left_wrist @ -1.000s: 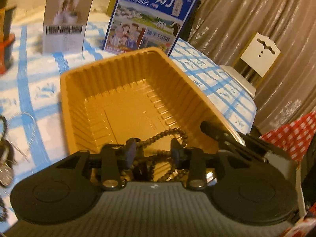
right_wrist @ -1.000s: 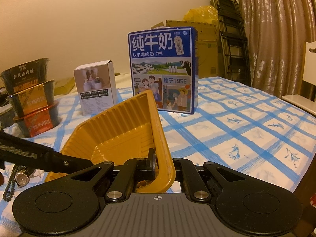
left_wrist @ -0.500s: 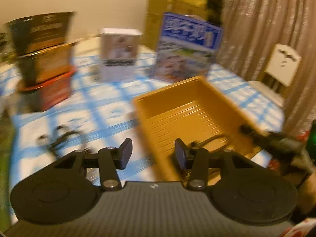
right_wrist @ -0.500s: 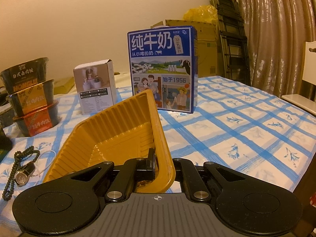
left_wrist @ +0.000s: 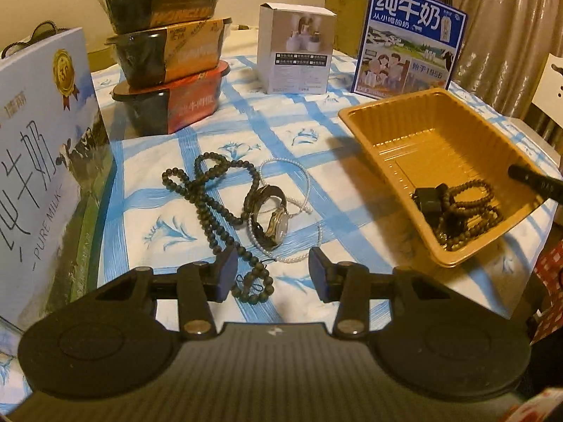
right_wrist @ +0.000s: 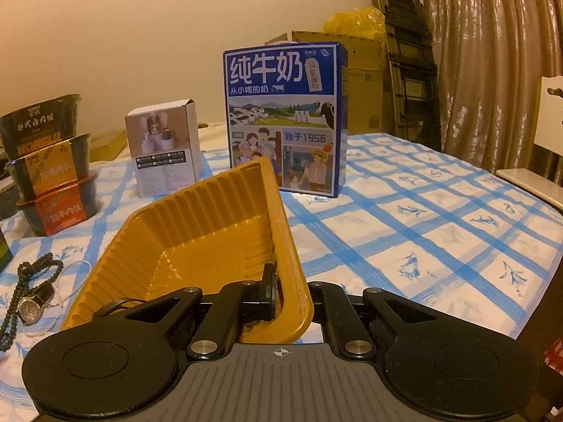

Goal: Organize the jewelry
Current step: 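Grasp the wristwatch by its band with the left gripper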

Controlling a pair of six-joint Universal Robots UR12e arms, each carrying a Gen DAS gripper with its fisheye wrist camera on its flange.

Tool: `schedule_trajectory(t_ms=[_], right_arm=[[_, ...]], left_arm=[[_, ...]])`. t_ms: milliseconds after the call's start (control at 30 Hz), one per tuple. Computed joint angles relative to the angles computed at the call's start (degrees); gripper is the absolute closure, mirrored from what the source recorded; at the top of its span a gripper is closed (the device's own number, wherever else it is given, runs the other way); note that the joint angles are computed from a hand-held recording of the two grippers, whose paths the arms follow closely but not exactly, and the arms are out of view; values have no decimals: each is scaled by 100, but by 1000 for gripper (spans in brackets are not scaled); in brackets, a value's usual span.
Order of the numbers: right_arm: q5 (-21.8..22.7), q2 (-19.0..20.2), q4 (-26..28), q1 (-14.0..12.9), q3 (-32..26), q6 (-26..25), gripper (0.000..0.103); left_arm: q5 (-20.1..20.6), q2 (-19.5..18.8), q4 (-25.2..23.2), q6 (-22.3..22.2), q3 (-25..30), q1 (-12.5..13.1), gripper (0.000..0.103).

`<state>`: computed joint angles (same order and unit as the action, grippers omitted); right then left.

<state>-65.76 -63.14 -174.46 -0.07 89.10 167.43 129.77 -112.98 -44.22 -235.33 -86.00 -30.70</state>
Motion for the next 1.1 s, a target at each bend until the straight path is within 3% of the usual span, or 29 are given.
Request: schedule_trajectory(t_ms=[433,1100], right_arm=[[-31,14,101,6,-47,16,96],[-44,33,125,8,-58,33,96]], left_arm=[[-210,-287,399,1177,104,293,72],[-829,-335,331,1369,148,557,93]])
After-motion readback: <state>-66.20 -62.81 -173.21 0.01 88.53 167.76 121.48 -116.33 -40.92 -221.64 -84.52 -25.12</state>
